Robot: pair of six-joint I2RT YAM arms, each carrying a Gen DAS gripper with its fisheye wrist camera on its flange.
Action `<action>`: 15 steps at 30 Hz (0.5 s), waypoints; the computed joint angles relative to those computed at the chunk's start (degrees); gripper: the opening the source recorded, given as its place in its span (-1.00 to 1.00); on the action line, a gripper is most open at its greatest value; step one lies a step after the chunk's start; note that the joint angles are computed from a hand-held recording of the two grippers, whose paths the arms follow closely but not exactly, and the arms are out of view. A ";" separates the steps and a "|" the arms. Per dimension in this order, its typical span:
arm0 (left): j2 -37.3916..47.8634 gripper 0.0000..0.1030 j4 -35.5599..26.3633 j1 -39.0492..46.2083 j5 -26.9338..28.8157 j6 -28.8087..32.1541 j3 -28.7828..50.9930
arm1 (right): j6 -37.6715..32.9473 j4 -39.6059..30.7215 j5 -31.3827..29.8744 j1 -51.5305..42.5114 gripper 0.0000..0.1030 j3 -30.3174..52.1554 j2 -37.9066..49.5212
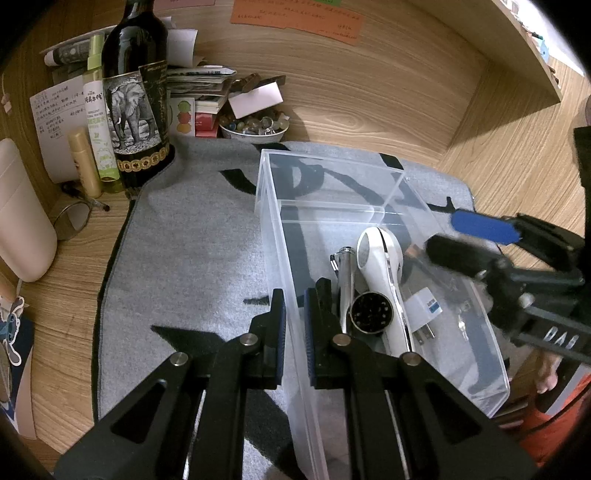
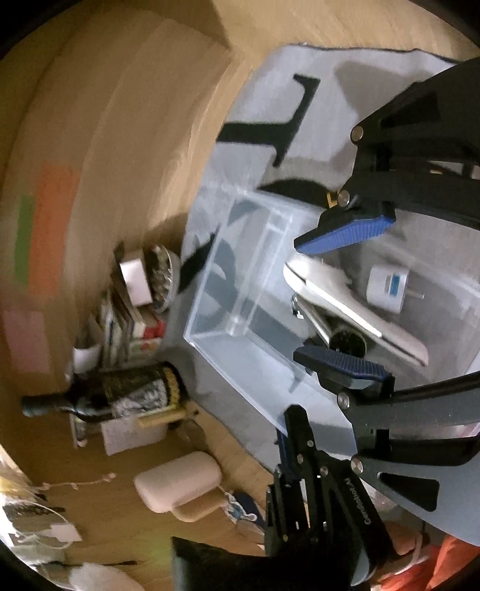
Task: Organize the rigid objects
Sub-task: 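Open the right gripper to drop the metal ring into the box, then reach the right gripper down to the black key fob on the mat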
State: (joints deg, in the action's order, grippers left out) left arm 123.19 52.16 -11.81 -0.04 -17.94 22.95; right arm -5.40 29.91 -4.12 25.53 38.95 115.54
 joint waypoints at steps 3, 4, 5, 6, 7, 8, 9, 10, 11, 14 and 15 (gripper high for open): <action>-0.05 -0.82 0.07 0.10 0.08 -0.11 -0.13 | 0.20 1.51 -0.06 -1.70 -0.04 -1.97 -1.93; -0.07 -0.82 0.10 0.07 0.00 -0.19 -0.16 | 0.35 2.02 0.07 -2.26 -0.04 -2.56 -2.51; -0.09 -0.82 0.14 0.11 0.02 -0.19 -0.24 | 0.58 2.66 0.04 -3.07 -0.04 -3.25 -3.21; -0.14 -0.82 0.07 0.10 0.00 -0.20 -0.23 | 0.64 2.99 -0.04 -3.68 -0.04 -3.70 -3.75; -0.16 -0.82 -0.01 0.11 -0.03 -0.24 -0.19 | 0.79 3.57 -0.05 -4.39 -0.04 -4.33 -4.35; -0.23 -0.82 -0.06 0.14 -0.01 -0.28 -0.24 | 1.02 4.31 -0.05 -5.36 -0.04 -5.09 -5.07; -0.35 -0.82 -0.40 -0.04 -0.17 -0.45 -0.09 | 1.05 4.74 -0.23 -6.14 -0.04 -5.68 -5.58; -0.34 -0.82 -0.36 -0.01 -0.15 -0.41 -0.10 | 1.13 5.31 -0.27 -7.03 -0.02 -6.39 -6.12; -0.37 -0.82 -0.32 0.05 -0.10 -0.39 -0.17 | 1.17 6.05 0.01 -7.91 0.00 -7.16 -6.55; -0.43 -0.82 -0.31 0.15 0.04 -0.33 -0.27 | 0.83 9.56 1.72 -10.51 0.17 -9.72 -6.66; -0.45 -0.82 -0.39 0.08 -0.05 -0.32 -0.23 | 0.74 10.05 1.77 -11.36 0.17 -10.13 -6.39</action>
